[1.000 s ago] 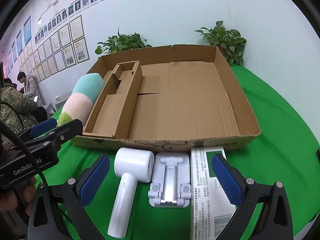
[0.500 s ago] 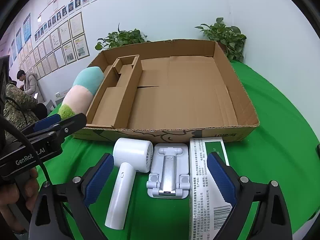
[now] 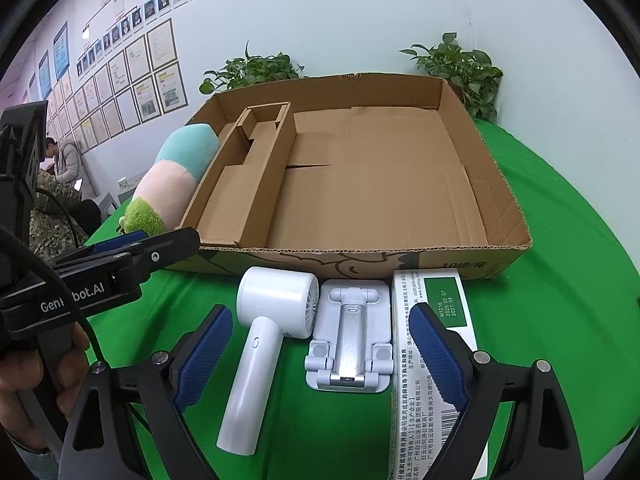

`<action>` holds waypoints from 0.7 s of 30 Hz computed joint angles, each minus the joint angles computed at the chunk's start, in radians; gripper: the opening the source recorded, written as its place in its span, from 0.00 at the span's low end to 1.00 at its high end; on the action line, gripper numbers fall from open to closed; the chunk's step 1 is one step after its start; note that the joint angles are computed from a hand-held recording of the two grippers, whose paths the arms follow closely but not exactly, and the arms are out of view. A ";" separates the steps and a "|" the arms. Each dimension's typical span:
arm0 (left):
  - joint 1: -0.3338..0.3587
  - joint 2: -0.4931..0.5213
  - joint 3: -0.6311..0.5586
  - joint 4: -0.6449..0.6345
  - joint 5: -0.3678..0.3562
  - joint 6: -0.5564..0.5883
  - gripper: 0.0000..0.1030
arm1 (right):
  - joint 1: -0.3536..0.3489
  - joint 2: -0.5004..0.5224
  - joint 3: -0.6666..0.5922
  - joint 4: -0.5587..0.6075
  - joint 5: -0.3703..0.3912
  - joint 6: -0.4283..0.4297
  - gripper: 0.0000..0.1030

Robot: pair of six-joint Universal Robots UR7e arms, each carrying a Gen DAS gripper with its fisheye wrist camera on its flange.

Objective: Organize objects
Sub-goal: 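Withdraw the left gripper and move it toward the white hair dryer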

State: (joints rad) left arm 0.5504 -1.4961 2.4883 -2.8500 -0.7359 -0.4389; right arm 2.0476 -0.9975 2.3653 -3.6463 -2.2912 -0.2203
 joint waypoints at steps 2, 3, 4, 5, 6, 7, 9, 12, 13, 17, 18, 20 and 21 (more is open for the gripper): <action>-0.006 0.005 0.002 -0.009 0.004 0.000 0.77 | -0.001 -0.001 -0.001 0.000 0.002 -0.003 0.86; -0.007 0.008 0.003 -0.015 0.002 0.002 0.75 | -0.002 -0.001 -0.001 -0.003 0.003 -0.005 0.85; -0.010 0.008 0.005 -0.018 -0.002 0.002 0.75 | -0.004 -0.001 -0.002 -0.004 0.003 -0.007 0.83; -0.011 0.010 0.005 -0.021 -0.002 0.002 0.74 | -0.004 -0.002 -0.001 -0.003 0.002 -0.006 0.82; -0.013 0.011 0.006 -0.024 0.000 0.001 0.74 | -0.005 -0.004 -0.001 -0.003 0.004 -0.007 0.81; -0.015 0.012 0.008 -0.029 0.001 0.000 0.74 | -0.006 -0.004 0.001 -0.005 0.006 -0.006 0.80; -0.015 0.013 0.011 -0.039 -0.004 0.004 0.70 | -0.007 -0.004 0.004 -0.009 0.008 -0.006 0.78; -0.013 0.018 0.006 -0.044 -0.011 0.017 0.66 | -0.009 -0.007 0.006 -0.005 0.016 -0.001 0.75; -0.011 0.020 0.003 -0.046 -0.016 0.024 0.64 | -0.009 -0.009 0.009 -0.008 0.023 -0.002 0.72; -0.003 0.023 -0.005 -0.045 -0.034 0.038 0.52 | -0.007 -0.007 0.016 -0.036 0.049 -0.026 0.66; 0.000 0.022 -0.006 -0.046 -0.040 0.041 0.46 | -0.007 -0.007 0.017 -0.043 0.054 -0.031 0.64; 0.004 0.020 -0.009 -0.041 -0.047 0.040 0.36 | -0.002 0.002 0.017 -0.068 0.052 -0.048 0.46; 0.002 0.019 -0.009 -0.040 -0.045 0.043 0.26 | -0.001 0.005 0.016 -0.076 0.051 -0.056 0.40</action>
